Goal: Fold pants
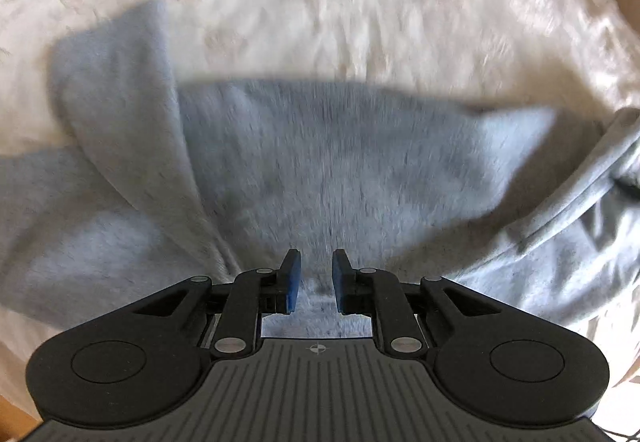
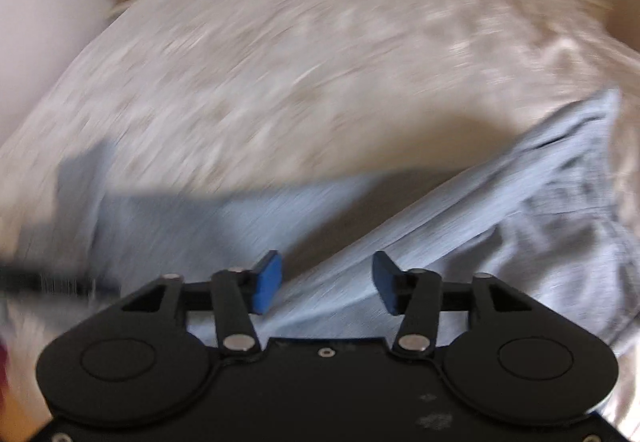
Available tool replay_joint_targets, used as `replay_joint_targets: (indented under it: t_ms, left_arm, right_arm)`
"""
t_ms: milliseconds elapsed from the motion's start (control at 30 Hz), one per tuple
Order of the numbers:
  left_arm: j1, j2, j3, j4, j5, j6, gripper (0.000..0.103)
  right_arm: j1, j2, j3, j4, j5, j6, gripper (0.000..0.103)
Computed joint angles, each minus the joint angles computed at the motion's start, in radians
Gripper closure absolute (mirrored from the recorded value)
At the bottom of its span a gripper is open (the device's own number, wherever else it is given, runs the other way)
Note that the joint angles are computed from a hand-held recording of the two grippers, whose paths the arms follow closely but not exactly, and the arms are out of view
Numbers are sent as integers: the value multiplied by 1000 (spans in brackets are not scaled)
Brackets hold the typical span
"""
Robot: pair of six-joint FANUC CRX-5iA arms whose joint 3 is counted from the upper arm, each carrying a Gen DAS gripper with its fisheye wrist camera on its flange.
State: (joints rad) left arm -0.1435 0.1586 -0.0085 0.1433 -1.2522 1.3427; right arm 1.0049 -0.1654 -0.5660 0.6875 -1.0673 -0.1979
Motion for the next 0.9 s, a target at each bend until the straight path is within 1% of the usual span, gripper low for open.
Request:
replay_joint_targets:
  t_ms: [67,100,133,167,233,267,300,400,467,500,533,567,600,667,700,767,833,900]
  left_arm:
    - [-2,35,4,-11,-39,15,86]
    - [-4,49,8,-23,-59,19,86]
    - [-3,59,6,-30,-74,19,86]
    - [0,64,1,-31,-84,17,86]
    - [9,51,-26,-23,-71,2,86]
    - [11,48,-29,-21,-72,1,86]
    - [12,48,-29,-20,-74,3,86]
    - [11,54,-22,-27,-88,27,86]
    - [6,57,-19,-35,-92,51,86]
    - [2,59,-16,-39,-92,59,86]
    - [-3,65,-7,-44,-96,65,86]
    - [-6,63,-9,-47,-95,66,86]
    - [-3,85,9,-51,-95,61,86]
    - [-6,88,13,-51,-99,61,86]
    - [-9,94,20,-50,-101,65,86]
    - [-10,97,21,-48,-100,70,86]
    - [-11,96,22,-50,-101,72,86]
    - [-12,95,28,-58,-106,70,86]
  right_arm:
    - [-40,-7,-3,17,-38,-36,32]
    - [-63,-3,4,15,-59,-44,28]
    - [-91,7,17,8,-83,-48,23]
    - [-121,16,27,4,-103,-52,14]
    - [-179,29,39,-1,-120,-52,12]
    - [-211,40,52,-15,-126,-37,11]
    - [-251,65,77,-42,-134,-6,8]
    - [-342,124,125,-96,-144,41,8]
    - [-385,146,146,-141,-146,69,10]
    - [-407,156,160,-169,-146,95,22]
    - [-420,151,160,-184,-136,112,38]
    - [-431,125,145,-200,-102,129,83]
    - [-436,85,122,-211,-72,124,93]
    - [-396,-19,45,-160,-60,40,93]
    - [-360,-65,13,-129,-85,1,93]
    - [-271,-153,-43,-94,-168,-73,93]
    - [-188,-215,-83,-116,-255,-152,93]
    - [-138,-262,-124,-189,-289,-208,92]
